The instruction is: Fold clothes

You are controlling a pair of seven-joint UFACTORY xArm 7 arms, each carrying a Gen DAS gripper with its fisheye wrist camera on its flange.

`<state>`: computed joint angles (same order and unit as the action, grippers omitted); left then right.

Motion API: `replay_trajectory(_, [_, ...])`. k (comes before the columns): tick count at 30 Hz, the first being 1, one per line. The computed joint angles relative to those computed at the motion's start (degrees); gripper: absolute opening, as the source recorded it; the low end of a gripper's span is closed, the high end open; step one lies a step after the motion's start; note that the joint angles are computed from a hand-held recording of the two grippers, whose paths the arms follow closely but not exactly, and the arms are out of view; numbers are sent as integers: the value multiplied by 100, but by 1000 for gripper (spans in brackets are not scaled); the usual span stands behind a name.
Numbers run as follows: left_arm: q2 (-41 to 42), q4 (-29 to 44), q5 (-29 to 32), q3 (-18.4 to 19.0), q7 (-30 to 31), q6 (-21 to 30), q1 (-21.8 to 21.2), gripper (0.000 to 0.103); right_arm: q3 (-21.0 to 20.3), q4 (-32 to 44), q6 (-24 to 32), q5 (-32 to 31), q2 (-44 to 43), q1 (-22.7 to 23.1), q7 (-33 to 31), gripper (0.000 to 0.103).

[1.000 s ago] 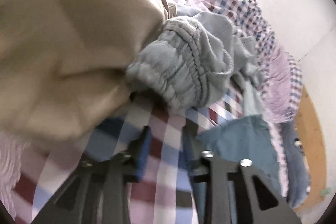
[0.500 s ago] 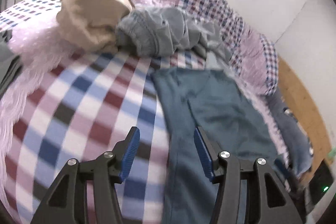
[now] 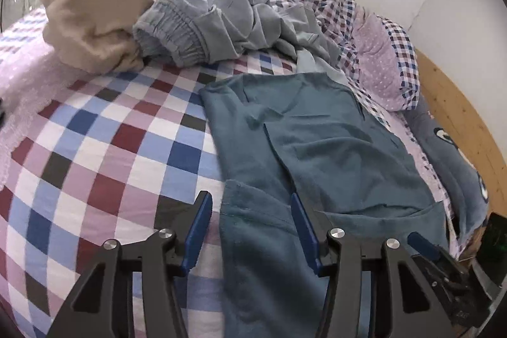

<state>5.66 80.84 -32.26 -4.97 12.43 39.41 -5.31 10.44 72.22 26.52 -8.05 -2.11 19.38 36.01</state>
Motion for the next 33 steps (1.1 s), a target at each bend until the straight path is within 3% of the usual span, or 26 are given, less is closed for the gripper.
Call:
replay_trajectory(5, [120,159,-449,-8,85,275,113,37,32,48,98,-213,77,41,50,77])
replay_trajectory(9, [114,176,-654,-13,141,354,159,33,43,71,179,-483,120,84,138,77])
replay_trajectory(11, [95,161,-561,-5,100,360,141,23,43,73,208,-611,131,99,198,78])
replay_trajectory(17, [4,64,-144,19,-150,195,51,18,43,196,367,-789,262,170,185,85])
replay_trajectory(21, [-16,34,135,18,-257,98,-8,18,58,351,653,-1278,396,295,236,88])
replay_trajectory(26, [96,152,239,34,-433,305,14,17,33,440,834,-1740,491,433,342,92])
replay_trajectory(33, [229,300,214,17,-540,589,84,17,-3,425,783,-1650,506,453,269,94])
